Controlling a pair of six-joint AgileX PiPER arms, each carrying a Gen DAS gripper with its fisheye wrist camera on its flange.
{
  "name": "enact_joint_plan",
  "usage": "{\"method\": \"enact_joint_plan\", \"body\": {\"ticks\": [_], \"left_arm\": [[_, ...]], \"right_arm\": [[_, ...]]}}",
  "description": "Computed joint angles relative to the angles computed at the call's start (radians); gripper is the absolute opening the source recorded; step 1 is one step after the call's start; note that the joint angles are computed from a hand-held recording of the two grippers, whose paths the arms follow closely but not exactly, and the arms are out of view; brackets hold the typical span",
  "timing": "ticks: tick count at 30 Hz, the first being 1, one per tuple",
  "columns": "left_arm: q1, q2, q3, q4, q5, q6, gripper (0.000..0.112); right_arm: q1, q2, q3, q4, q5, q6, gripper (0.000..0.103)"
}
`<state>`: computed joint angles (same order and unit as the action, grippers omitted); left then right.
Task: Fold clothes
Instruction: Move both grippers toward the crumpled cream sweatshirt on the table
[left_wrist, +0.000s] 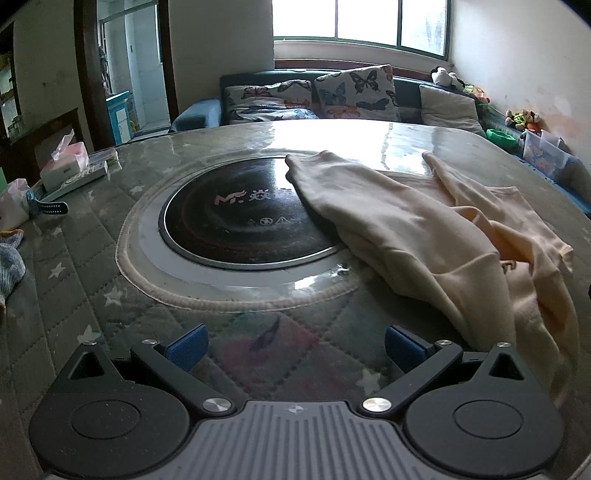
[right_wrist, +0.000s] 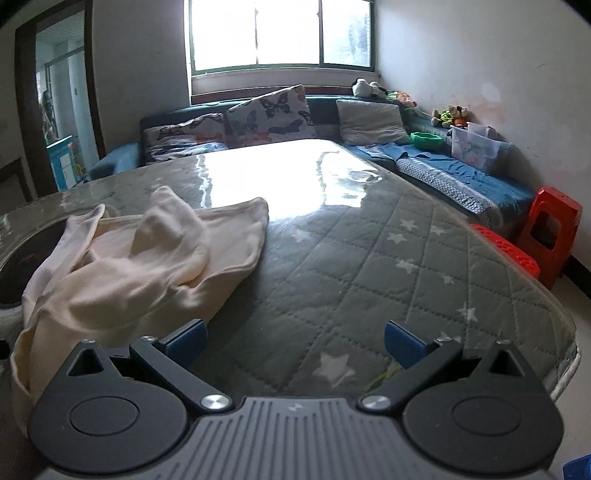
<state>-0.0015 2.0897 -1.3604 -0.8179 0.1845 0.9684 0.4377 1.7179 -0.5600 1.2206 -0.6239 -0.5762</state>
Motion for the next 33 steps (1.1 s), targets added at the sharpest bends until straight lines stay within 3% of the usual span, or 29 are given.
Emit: {"method": "enact_joint_plan", "body": {"ticks": [12,26,33], "left_arm": [[-0.022,-0.049,0.07,0.037,-0.033,-0.033,0.103],[-0.039,-0.117,0.165,-0.109,-0.076,0.106,0.103],[-0.033,-0.14,0.195,-0.26,-0.071,0.256,0.103]], "right_arm": [[0.054,-0.015,0.034,-0.017,-0.029,0.063,0.103],[0.101,-0.032,0.069,-0.054,-0.043,0.114,0.103],[0.143,-0.041,0.07,-0.031,-0.059,0.1,0.103]]}}
